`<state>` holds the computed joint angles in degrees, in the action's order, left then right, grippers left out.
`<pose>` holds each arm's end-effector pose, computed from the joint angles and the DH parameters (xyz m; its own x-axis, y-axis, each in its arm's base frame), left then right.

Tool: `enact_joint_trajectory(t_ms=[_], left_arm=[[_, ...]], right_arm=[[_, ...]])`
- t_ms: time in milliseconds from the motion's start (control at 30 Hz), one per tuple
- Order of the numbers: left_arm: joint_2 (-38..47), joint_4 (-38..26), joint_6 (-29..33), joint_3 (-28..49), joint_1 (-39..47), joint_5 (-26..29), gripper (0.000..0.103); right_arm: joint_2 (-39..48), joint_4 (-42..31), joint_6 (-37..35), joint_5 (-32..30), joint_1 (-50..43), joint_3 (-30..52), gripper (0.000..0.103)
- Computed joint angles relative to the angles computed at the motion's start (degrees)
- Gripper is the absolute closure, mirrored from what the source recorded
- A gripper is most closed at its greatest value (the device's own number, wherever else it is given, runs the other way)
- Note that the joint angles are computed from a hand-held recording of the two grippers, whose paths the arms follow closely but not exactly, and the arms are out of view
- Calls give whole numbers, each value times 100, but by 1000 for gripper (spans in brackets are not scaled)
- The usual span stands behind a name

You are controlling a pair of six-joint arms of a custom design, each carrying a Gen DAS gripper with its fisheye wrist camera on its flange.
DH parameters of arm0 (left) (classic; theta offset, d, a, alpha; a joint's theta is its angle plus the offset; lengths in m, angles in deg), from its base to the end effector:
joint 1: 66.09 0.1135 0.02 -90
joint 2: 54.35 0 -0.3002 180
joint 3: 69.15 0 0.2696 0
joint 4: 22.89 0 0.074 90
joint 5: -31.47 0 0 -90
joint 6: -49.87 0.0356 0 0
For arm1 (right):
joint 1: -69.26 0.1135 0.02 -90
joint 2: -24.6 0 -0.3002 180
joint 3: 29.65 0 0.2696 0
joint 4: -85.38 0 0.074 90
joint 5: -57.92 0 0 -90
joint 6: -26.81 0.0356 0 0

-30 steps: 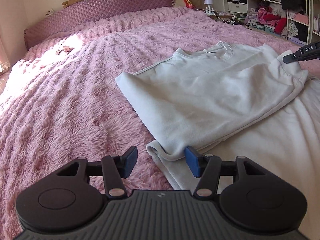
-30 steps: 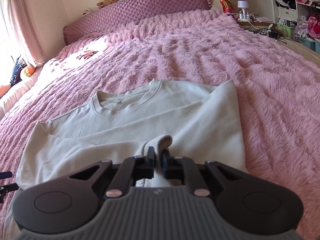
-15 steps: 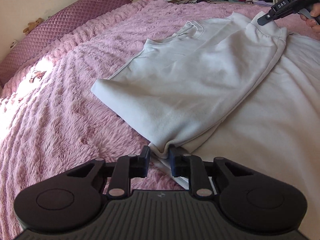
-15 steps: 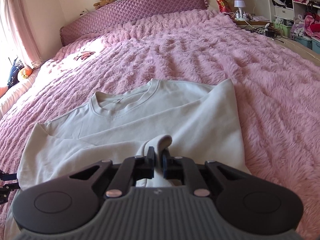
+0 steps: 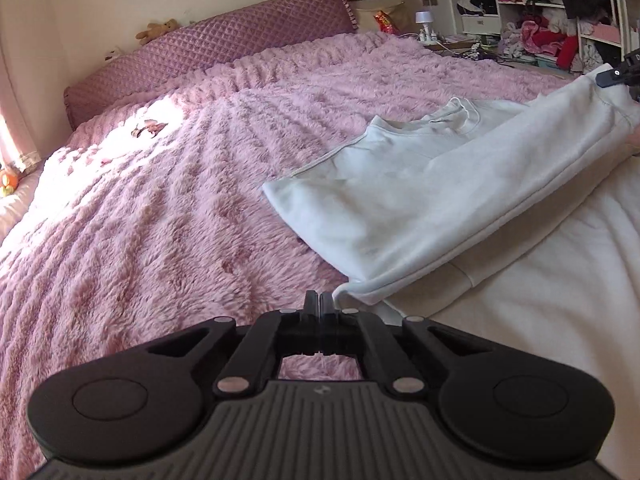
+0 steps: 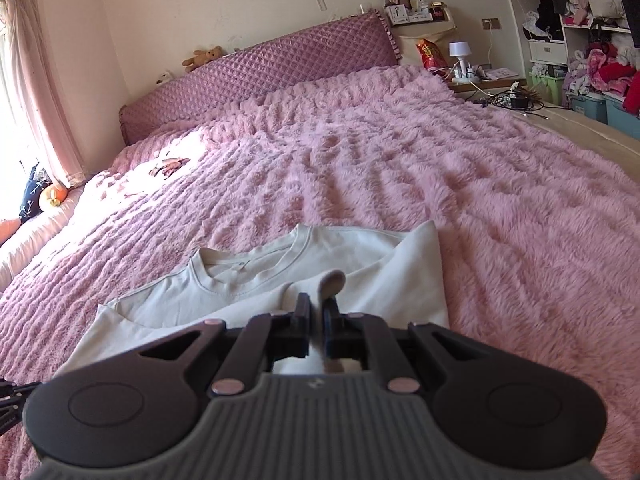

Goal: Fold small clothes

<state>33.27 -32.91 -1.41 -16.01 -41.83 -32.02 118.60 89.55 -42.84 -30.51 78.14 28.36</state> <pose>0.2848 0.1109 0.1866 -0.5470 0.3674 -0.7522 0.3393 0.9187 0.2021 0.3481 0.0534 0.1968 -0.5341 0.2684 -0.8017 0.0580 0.9577 0.2819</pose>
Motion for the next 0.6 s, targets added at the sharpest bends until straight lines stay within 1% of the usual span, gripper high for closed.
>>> enact_joint_trajectory(t_ms=[67, 133, 167, 233, 267, 300, 333, 400, 433, 467, 600], left_arm=[[126, 27, -158, -42, 85, 108, 103], [199, -15, -171, -41, 134, 188, 103], [175, 80, -170, -104, 177, 271, 103], [90, -39, 82, -88, 236, 511, 102], [-2, 0, 245, -143, 258, 647, 98], [-81, 49, 423, -178, 213, 621, 94], [-127, 60, 656, -188, 131, 529, 93], [-169, 370, 1119, -343, -119, 204, 92], [-130, 388, 1306, -329, -224, 58, 91], [-50, 471, 1432, -320, -329, -71, 89], [258, 557, 1617, -176, -598, -362, 87]], right_arm=[[6, -11, 58, 72, -92, -86, 103], [216, -176, 251, -244, -306, -78, 103], [328, -229, 210, -191, -318, -76, 103], [509, -184, 89, -74, -305, -134, 103], [554, -129, 116, -95, -319, -170, 103], [573, -66, 146, -108, -321, -206, 103], [580, -26, 177, -106, -319, -223, 103], [628, 11, 248, -121, -324, -196, 103], [633, 3, 249, -118, -314, -179, 103], [638, -5, 234, -108, -299, -155, 103], [662, -108, 201, -113, -270, -41, 103]])
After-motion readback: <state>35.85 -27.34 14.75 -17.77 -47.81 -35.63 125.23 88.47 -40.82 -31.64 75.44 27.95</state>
